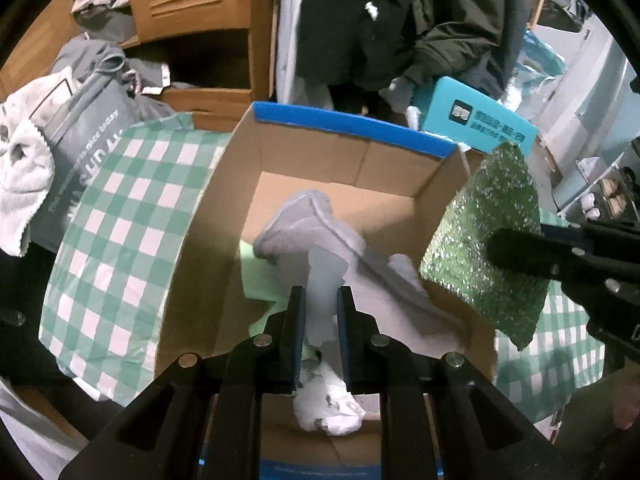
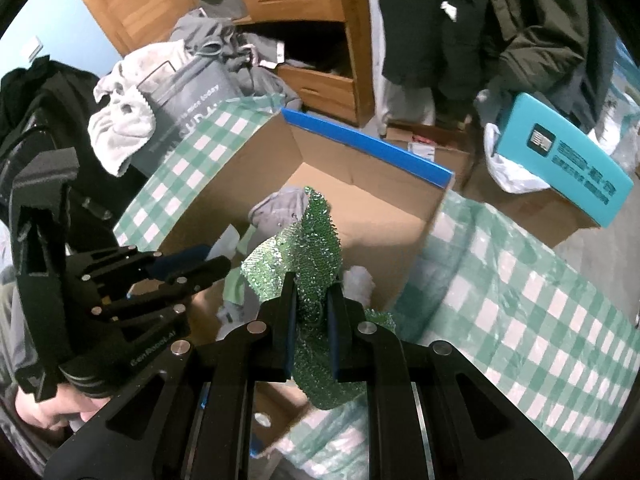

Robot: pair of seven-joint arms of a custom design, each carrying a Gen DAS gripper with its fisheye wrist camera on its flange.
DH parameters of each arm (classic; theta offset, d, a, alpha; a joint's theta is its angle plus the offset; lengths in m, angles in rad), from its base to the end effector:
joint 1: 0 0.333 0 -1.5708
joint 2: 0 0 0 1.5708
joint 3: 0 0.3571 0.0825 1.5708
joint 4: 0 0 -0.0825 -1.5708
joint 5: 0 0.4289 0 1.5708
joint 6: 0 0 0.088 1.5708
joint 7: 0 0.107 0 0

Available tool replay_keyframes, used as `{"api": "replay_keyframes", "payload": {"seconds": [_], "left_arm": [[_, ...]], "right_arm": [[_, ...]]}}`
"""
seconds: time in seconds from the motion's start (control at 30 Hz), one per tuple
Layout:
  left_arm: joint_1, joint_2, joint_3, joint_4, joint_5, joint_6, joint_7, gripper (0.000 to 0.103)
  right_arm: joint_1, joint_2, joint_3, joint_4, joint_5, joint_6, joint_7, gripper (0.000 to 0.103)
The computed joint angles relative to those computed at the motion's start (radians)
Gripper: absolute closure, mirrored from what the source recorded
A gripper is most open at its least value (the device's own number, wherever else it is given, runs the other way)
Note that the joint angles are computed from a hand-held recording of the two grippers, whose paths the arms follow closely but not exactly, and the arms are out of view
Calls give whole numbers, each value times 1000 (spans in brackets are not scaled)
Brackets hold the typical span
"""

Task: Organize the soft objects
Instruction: 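Carry the scrubber with the right tool while the left tool carries the white item to the box, then lower the scrubber and white item into the box and open both tools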

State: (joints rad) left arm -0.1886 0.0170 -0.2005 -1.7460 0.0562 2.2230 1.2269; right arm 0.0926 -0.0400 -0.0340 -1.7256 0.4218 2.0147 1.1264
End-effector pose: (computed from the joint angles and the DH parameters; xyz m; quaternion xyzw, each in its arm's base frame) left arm 0.6039 -0.2446 0.6312 -0.6645 0.7113 -0.1986 0.1147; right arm 0.6197 0.0601 0.6583 -0.8008 0.5406 -0.0201 0.2569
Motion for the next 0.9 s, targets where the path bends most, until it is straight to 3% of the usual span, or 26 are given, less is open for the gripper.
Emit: {"api": "replay_keyframes", "payload": {"seconds": [0.23, 0.33, 0.47, 0.53, 0.67, 0.73, 0.9], "left_arm": [[9, 8, 7, -4, -15, -9, -11, 85], [11, 8, 8, -2, -15, -18, -19, 79], [10, -1, 6, -5, 16, -10, -42, 60], [8, -2, 5, -1, 30, -14, -50, 54], [5, -9, 2, 5, 36, -17, -46, 52], [3, -16, 1, 7, 41, -15, -45, 51], [-3, -40, -5, 6, 68, 6, -56, 38]], "right_arm": [[10, 59, 17, 52, -18, -11, 0, 91], [11, 71, 21, 61, -22, -23, -3, 90], [10, 74, 23, 60, -28, -16, -4, 72], [8, 74, 22, 62, -27, -13, 1, 68], [3, 69, 19, 64, -22, -1, 12, 55], [-1, 63, 16, 62, -24, 6, 20, 54], [-13, 35, 4, 47, -16, 14, 35, 47]]}}
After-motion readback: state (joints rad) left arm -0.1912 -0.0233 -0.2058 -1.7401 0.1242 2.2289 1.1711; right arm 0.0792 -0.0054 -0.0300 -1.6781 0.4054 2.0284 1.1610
